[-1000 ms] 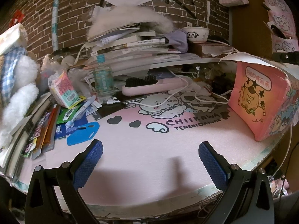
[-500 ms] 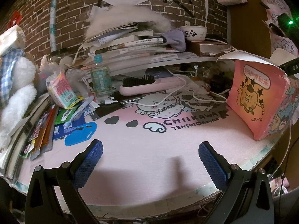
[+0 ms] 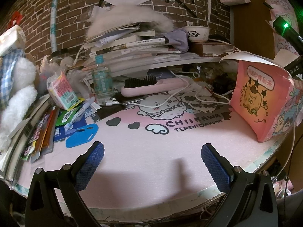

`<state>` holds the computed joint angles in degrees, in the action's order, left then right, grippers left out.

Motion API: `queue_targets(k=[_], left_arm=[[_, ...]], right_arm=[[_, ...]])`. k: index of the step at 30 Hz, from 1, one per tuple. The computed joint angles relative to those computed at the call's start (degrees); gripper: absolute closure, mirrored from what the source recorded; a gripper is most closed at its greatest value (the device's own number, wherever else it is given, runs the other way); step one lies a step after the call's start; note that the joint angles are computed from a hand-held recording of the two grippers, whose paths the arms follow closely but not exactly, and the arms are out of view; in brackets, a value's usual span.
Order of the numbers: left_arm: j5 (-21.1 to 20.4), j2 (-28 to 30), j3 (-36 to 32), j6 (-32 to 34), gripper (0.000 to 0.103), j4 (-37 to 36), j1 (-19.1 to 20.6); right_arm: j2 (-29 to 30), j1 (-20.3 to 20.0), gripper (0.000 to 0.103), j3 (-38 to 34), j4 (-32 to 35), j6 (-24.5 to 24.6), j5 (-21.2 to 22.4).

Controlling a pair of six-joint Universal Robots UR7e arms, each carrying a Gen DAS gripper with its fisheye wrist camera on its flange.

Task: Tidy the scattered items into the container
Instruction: 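Lower the brown packet down into the pink box with the right gripper, then open the right gripper to release the packet inside the box, then withdraw the right gripper out of the box over the desk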

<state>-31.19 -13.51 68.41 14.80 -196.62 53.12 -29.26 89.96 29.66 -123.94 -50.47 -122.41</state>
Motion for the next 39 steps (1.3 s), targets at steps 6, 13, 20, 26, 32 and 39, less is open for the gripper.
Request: queue_targets(k=[6, 13, 20, 26, 32, 39], left_arm=[[0.47, 0.01, -0.24, -0.29, 0.0, 0.42, -0.06], [0.47, 0.08, -0.66, 0.23, 0.0, -0.13, -0.35], [0.53, 0.29, -1.1, 0.72, 0.0, -0.63, -0.59], [0.73, 0.3, -1.26, 1.08, 0.0, -1.43, -0.84], [1.39, 0.17, -1.02, 1.26, 0.0, -2.42, -1.01], [3.06, 0.29, -1.05, 1.7, 0.0, -3.47, -1.1]], right_arm=[[-0.65, -0.04, 0.065, 0.78, -0.29, 0.63, 0.54], [-4.26, 0.0, 0.045, 7.51, -7.45, -0.48, 3.31], [-11.68, 0.2, 0.032, 22.47, -25.49, -4.68, 11.98], [-17.08, -0.17, 0.022, 34.05, -37.69, -5.05, 21.5], [-21.81, -0.96, 0.021, 44.17, -41.95, -4.61, 31.05], [-24.84, -2.61, 0.015, 52.66, -43.67, -3.43, 39.82]])
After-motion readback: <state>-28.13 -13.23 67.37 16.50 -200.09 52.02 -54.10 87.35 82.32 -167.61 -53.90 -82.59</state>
